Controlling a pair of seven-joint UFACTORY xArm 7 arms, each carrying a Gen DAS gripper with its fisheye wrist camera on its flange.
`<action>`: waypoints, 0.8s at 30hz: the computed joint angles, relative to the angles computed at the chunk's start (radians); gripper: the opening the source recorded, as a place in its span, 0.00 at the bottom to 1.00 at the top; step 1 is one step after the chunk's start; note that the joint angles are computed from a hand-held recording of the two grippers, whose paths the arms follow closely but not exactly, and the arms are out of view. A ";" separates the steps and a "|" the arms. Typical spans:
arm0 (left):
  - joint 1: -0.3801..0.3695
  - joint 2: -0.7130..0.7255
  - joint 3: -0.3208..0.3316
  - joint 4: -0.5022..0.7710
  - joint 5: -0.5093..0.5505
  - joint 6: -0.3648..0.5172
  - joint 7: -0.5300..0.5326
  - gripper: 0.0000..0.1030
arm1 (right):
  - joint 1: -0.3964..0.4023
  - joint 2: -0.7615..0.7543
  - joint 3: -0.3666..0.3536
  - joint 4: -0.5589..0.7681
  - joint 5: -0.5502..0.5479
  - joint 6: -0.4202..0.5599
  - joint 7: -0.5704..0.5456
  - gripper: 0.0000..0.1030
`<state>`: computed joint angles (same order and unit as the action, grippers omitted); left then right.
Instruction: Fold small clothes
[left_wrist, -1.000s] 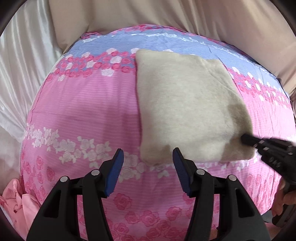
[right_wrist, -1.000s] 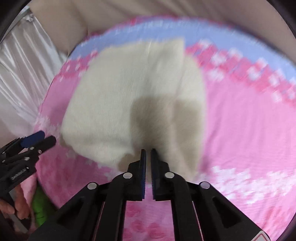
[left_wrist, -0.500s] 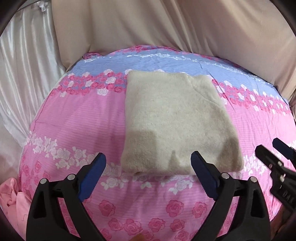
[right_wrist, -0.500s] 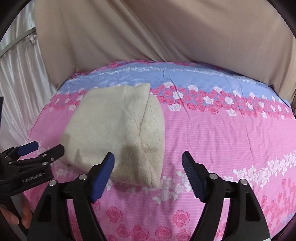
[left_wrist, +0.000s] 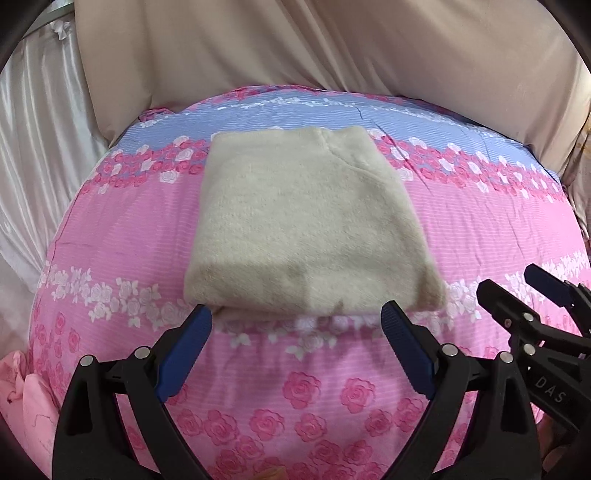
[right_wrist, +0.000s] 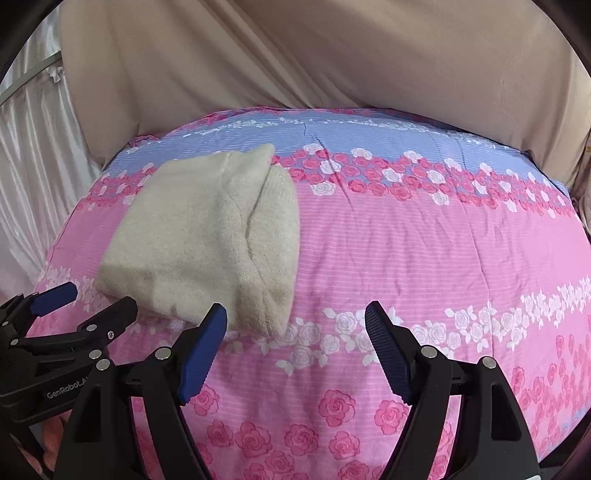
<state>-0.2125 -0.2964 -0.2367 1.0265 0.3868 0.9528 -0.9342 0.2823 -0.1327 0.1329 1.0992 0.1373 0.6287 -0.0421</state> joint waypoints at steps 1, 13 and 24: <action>-0.002 0.001 -0.001 0.001 -0.003 0.001 -0.001 0.88 | -0.001 -0.003 -0.002 -0.003 0.002 0.003 -0.004 0.72; -0.035 0.001 -0.029 0.019 0.009 0.055 -0.055 0.88 | -0.009 -0.052 -0.008 -0.046 0.007 0.013 -0.003 0.72; -0.043 -0.027 -0.041 0.006 0.014 0.093 -0.082 0.88 | 0.001 -0.081 -0.004 -0.068 0.007 0.011 0.005 0.72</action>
<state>-0.2559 -0.3233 -0.2774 1.0325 0.4006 1.0457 -1.0166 0.2832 -0.2133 0.1289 1.0315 0.1446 0.6395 -0.0369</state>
